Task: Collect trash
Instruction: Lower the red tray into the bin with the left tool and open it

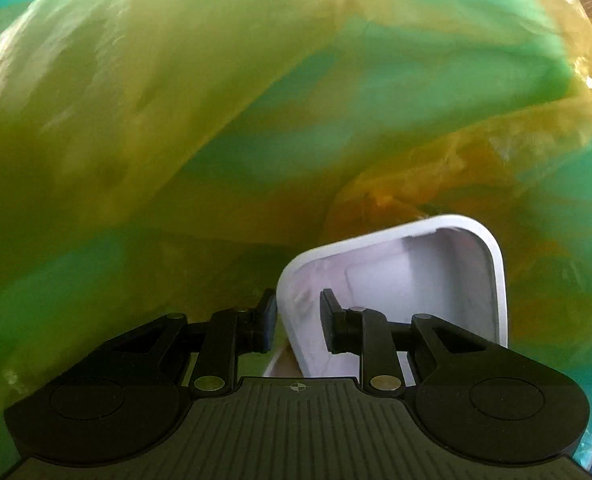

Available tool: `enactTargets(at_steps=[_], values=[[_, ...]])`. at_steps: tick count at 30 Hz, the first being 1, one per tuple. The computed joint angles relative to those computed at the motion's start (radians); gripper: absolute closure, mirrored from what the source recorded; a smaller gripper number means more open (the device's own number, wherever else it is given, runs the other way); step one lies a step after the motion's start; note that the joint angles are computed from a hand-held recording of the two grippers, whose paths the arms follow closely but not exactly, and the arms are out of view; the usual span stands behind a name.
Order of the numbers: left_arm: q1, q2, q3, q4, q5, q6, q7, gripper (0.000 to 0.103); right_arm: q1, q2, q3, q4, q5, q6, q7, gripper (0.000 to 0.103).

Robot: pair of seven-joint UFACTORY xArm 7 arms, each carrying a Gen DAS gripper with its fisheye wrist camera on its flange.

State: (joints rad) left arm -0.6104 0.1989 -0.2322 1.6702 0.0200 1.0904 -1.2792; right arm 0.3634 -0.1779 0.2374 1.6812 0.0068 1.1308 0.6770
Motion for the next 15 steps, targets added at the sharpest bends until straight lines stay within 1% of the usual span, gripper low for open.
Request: enactTargets(at_steps=[3, 4, 6, 7, 8, 10, 11, 14, 15], values=[[0.001, 0.004, -0.005, 0.056, -0.015, 0.073, 0.033, 0.087, -0.004, 0.001, -0.011, -0.007, 0.028, -0.014, 0.004, 0.081], [-0.003, -0.005, -0.007, 0.065, -0.012, 0.083, 0.043, 0.087, -0.005, 0.000, -0.014, -0.009, 0.036, -0.016, 0.005, 0.081], [-0.008, -0.041, -0.016, 0.063, -0.011, 0.072, 0.081, 0.090, -0.005, 0.001, -0.013, -0.007, 0.039, -0.015, 0.008, 0.081], [-0.006, -0.060, -0.021, 0.058, -0.030, 0.064, 0.106, 0.093, -0.005, -0.002, -0.012, -0.009, 0.037, -0.014, 0.005, 0.081], [-0.001, -0.081, -0.028, 0.049, -0.069, 0.050, 0.129, 0.092, -0.005, -0.009, -0.013, -0.017, 0.038, -0.015, -0.002, 0.081], [0.001, -0.099, -0.040, 0.065, -0.121, 0.077, 0.155, 0.092, -0.004, -0.003, -0.008, -0.011, 0.033, -0.012, -0.006, 0.081], [-0.009, -0.089, -0.049, 0.094, -0.119, 0.089, 0.155, 0.092, -0.002, 0.001, -0.007, -0.005, 0.030, -0.006, -0.011, 0.081], [-0.025, -0.117, -0.058, 0.085, -0.099, 0.094, 0.180, 0.091, 0.005, 0.022, 0.005, 0.021, 0.001, 0.026, -0.024, 0.081], [-0.026, -0.122, -0.057, 0.084, -0.094, 0.099, 0.172, 0.088, 0.009, 0.031, 0.008, 0.032, -0.005, 0.038, -0.026, 0.081]])
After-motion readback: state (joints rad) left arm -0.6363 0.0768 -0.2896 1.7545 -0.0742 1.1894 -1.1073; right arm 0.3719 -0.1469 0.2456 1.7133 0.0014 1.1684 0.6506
